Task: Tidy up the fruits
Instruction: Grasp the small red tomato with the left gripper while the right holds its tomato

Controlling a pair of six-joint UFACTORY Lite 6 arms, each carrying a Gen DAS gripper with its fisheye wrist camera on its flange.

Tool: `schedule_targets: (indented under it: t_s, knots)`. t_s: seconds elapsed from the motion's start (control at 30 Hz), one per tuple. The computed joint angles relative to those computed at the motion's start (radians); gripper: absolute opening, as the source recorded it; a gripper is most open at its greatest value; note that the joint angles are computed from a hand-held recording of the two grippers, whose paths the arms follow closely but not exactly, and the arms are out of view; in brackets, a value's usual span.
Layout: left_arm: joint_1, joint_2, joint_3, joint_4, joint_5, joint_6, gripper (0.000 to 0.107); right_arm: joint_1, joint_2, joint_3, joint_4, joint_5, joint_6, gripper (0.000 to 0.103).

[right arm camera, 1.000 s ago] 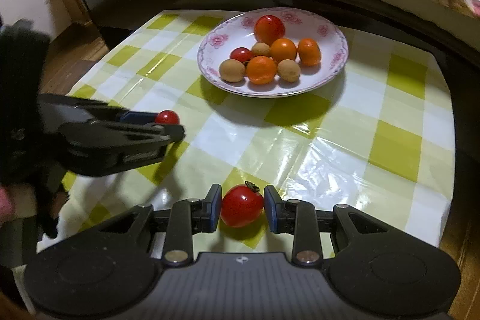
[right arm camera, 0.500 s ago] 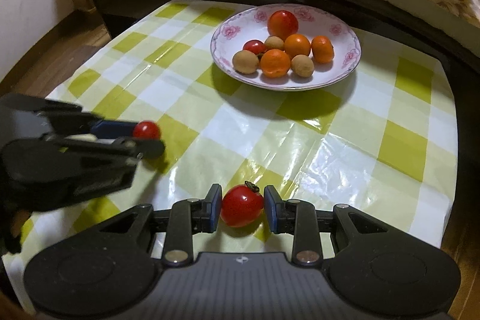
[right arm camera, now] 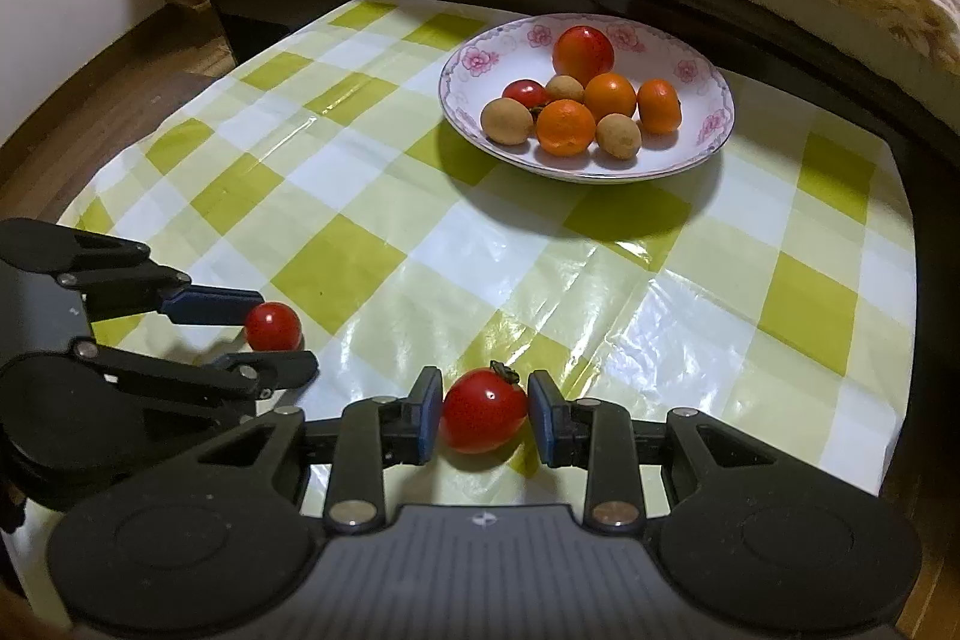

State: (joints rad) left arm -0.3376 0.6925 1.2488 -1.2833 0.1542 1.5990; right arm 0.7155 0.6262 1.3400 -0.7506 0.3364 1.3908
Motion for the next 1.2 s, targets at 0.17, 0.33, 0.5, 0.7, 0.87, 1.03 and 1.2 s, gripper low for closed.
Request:
schedule_targets:
  t_s: [0.17,0.33,0.5,0.7,0.87,1.03,1.2]
  knots:
    - [0.008,0.014,0.011,-0.014,-0.007,0.003,0.073,-0.005,-0.007,-0.023,0.010,-0.020,-0.004,0.036]
    - [0.009,0.025,0.027,0.041,-0.006,-0.061,0.074,-0.012,0.004,-0.022,0.040,-0.016,-0.027,0.036]
    - [0.008,0.018,0.025,0.060,0.016,-0.078,0.063,-0.015,0.000,-0.025,0.036,-0.024,-0.019,0.036]
    - [0.006,0.009,0.014,0.042,0.025,-0.059,0.051,-0.030,0.009,-0.022,0.026,-0.041,-0.001,0.037]
    - [0.011,0.017,0.028,0.059,0.040,-0.076,0.038,-0.025,0.018,-0.015,0.013,-0.037,0.018,0.036]
    - [0.012,0.018,0.031,0.078,0.049,-0.088,0.035,-0.018,0.030,0.012,0.058,-0.021,-0.038,0.032]
    - [0.006,0.021,0.041,0.106,0.055,-0.117,0.035,-0.012,0.022,0.008,0.039,-0.016,-0.017,0.032]
